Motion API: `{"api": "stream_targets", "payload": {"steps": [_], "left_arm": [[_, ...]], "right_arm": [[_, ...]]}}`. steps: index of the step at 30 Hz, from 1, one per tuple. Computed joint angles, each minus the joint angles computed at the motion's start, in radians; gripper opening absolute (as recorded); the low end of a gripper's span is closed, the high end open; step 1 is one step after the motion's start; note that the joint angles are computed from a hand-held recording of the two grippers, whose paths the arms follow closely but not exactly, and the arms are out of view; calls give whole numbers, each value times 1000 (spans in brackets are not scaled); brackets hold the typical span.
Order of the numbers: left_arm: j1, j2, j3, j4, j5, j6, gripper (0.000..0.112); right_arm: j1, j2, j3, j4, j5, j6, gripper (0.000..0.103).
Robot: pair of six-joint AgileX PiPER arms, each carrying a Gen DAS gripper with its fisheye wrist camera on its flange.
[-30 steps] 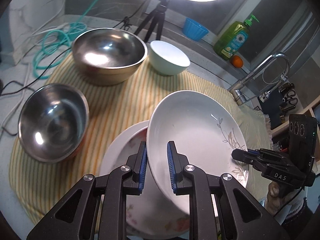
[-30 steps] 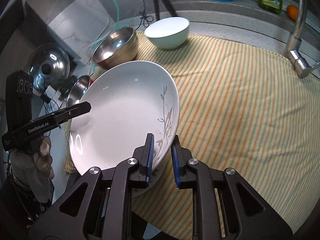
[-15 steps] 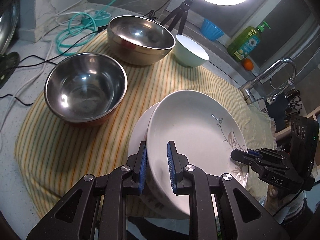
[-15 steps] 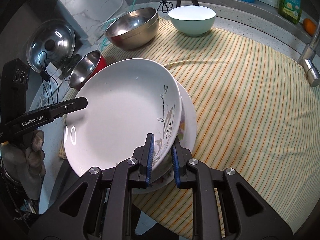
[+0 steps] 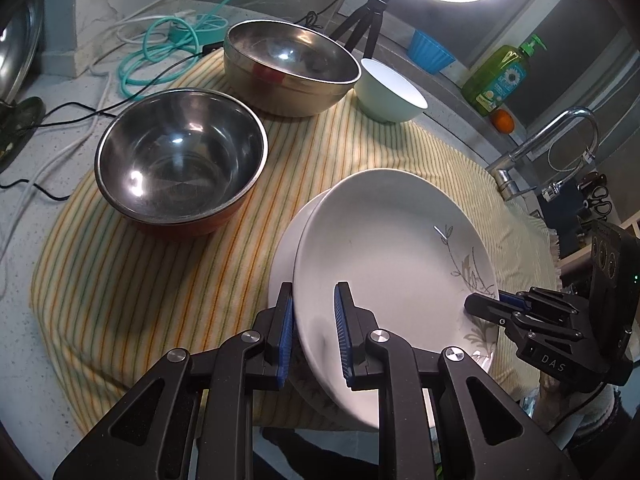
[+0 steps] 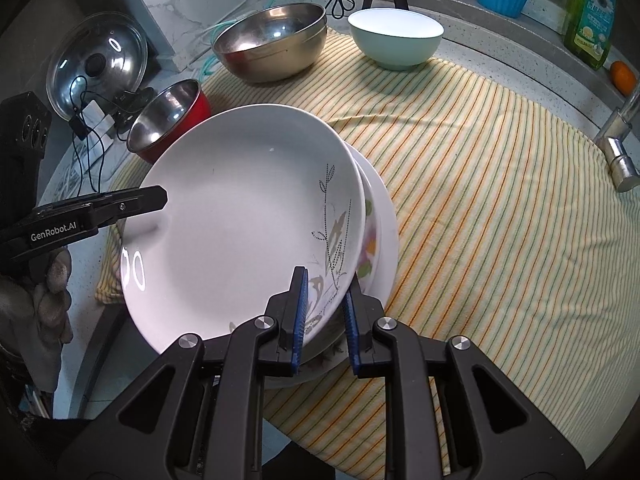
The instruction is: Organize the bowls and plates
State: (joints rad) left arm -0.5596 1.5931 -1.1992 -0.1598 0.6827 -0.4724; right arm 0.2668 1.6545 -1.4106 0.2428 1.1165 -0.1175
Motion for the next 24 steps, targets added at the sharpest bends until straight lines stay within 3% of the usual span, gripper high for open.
{"api": "stream_targets", "payload": {"steps": [9,24], "left_arm": [[-52,17,-32,132,45,-72,18],[-54,20,-35,128,60,-62,18]], "right_arm": [[58,-9,3,-78,-13,22,29],[72,-17,6,-104,-19,27,37]]}}
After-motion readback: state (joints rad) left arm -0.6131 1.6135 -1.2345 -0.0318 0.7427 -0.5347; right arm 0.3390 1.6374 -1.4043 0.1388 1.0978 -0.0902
